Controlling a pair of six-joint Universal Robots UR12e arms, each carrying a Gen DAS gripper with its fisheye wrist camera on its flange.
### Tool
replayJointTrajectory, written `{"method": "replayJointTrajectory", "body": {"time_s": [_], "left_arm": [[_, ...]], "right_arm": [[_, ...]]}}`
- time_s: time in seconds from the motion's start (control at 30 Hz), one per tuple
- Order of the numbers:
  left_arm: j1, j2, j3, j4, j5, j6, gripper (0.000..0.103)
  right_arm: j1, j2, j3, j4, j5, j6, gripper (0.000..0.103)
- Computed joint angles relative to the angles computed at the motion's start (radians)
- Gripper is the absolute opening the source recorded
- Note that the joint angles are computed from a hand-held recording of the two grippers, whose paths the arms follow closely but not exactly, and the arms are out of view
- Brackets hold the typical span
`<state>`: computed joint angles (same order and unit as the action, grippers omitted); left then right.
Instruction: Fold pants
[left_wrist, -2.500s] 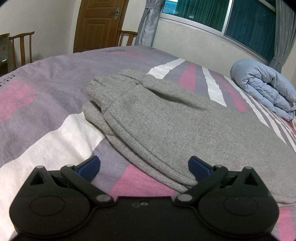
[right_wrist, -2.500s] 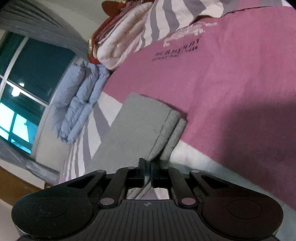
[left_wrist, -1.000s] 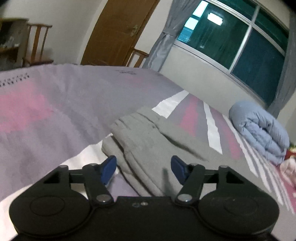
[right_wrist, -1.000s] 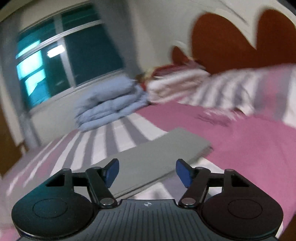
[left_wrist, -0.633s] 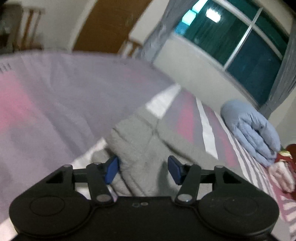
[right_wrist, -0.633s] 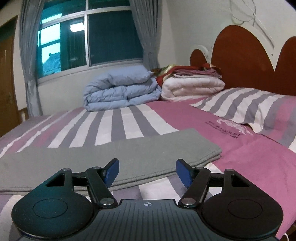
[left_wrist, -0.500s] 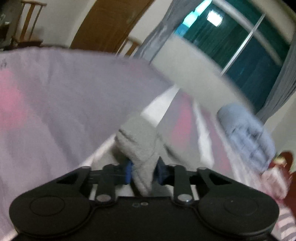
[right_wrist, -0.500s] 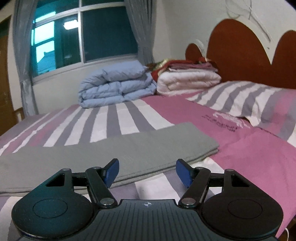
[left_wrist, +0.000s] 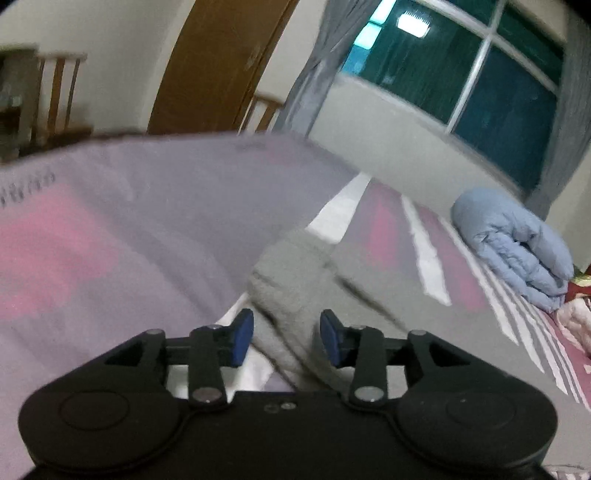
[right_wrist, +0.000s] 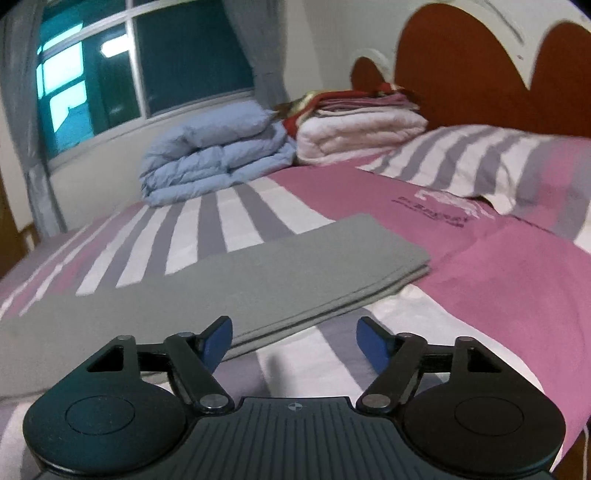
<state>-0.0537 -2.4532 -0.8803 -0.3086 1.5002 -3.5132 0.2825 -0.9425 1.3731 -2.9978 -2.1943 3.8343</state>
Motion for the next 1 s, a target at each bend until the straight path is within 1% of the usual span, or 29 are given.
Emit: {"method": "replayJointTrajectory", "body": {"time_s": [0.03, 0.07, 0.13, 0.17, 0.2, 0.23, 0.27, 0.3, 0.33, 0.37, 0.4, 0.43, 0.47, 0.5, 0.53, 0.57, 0.67, 0.7, 0.77, 0.83, 0.9, 1.0], "left_arm": [[-0.012, 0.005, -0.005, 0.019, 0.006, 0.035, 0.033], [-0.020, 0.007, -0.004, 0.026, -0.003, 0.078, 0.037], [-0.043, -0.011, 0.039, 0.000, -0.003, 0.165, 0.063], [-0.057, -0.020, 0.051, 0.003, 0.007, 0.209, 0.067], [-0.067, -0.024, 0.054, 0.000, 0.013, 0.236, 0.068], [-0.078, -0.028, 0.061, -0.033, 0.022, 0.255, 0.070], [-0.088, -0.034, 0.076, -0.106, 0.033, 0.279, 0.072], [-0.095, -0.043, 0.079, -0.146, 0.042, 0.293, 0.074], [-0.103, -0.044, 0.067, -0.145, 0.072, 0.300, 0.074], [-0.104, -0.035, 0.037, -0.102, 0.076, 0.293, 0.074], [-0.099, -0.032, 0.019, -0.064, 0.061, 0.281, 0.076], [-0.093, -0.027, 0.012, -0.064, 0.043, 0.249, 0.085], [-0.090, -0.023, 0.008, -0.077, 0.043, 0.214, 0.090], [-0.083, -0.019, -0.004, -0.072, 0.022, 0.163, 0.093], [-0.079, -0.019, -0.010, -0.059, 0.000, 0.136, 0.093], [-0.076, -0.018, -0.011, -0.059, -0.009, 0.133, 0.093], [-0.082, -0.035, 0.022, -0.083, 0.024, 0.163, 0.093], [-0.083, -0.036, 0.025, -0.082, 0.028, 0.161, 0.094], [-0.086, -0.039, 0.026, -0.080, 0.038, 0.162, 0.095], [-0.087, -0.035, 0.019, -0.077, 0.045, 0.167, 0.095], [-0.088, -0.039, 0.027, -0.081, 0.045, 0.166, 0.096], [-0.088, -0.040, 0.029, -0.085, 0.044, 0.167, 0.096]], "right_arm": [[-0.002, -0.004, 0.007, -0.005, 0.002, 0.015, 0.075], [-0.004, -0.007, 0.012, -0.008, 0.006, 0.029, 0.075], [-0.009, -0.012, 0.023, -0.019, 0.026, 0.061, 0.075], [-0.012, -0.016, 0.030, -0.030, 0.041, 0.076, 0.075], [-0.014, -0.019, 0.037, -0.043, 0.053, 0.088, 0.075], [-0.016, -0.021, 0.044, -0.056, 0.061, 0.102, 0.075], [-0.015, -0.023, 0.047, -0.064, 0.063, 0.118, 0.075], [-0.019, -0.028, 0.059, -0.079, 0.077, 0.139, 0.075], [-0.023, -0.033, 0.069, -0.088, 0.089, 0.163, 0.075], [-0.029, -0.040, 0.083, -0.095, 0.106, 0.203, 0.075], [-0.040, -0.046, 0.100, -0.116, 0.132, 0.244, 0.075], [-0.055, -0.051, 0.120, -0.147, 0.161, 0.280, 0.074], [-0.066, -0.053, 0.136, -0.167, 0.155, 0.321, 0.074], [-0.076, -0.056, 0.149, -0.181, 0.149, 0.365, 0.074], [-0.090, -0.057, 0.166, -0.212, 0.163, 0.410, 0.068], [-0.106, -0.057, 0.183, -0.244, 0.186, 0.460, 0.057], [-0.138, -0.056, 0.204, -0.287, 0.224, 0.541, 0.043], [-0.146, -0.056, 0.203, -0.286, 0.236, 0.544, 0.041], [-0.162, -0.052, 0.196, -0.283, 0.277, 0.537, 0.041], [-0.176, -0.049, 0.187, -0.268, 0.313, 0.549, 0.041], [-0.187, -0.041, 0.179, -0.283, 0.347, 0.547, 0.041], [-0.198, -0.031, 0.163, -0.268, 0.369, 0.528, 0.041]]}}
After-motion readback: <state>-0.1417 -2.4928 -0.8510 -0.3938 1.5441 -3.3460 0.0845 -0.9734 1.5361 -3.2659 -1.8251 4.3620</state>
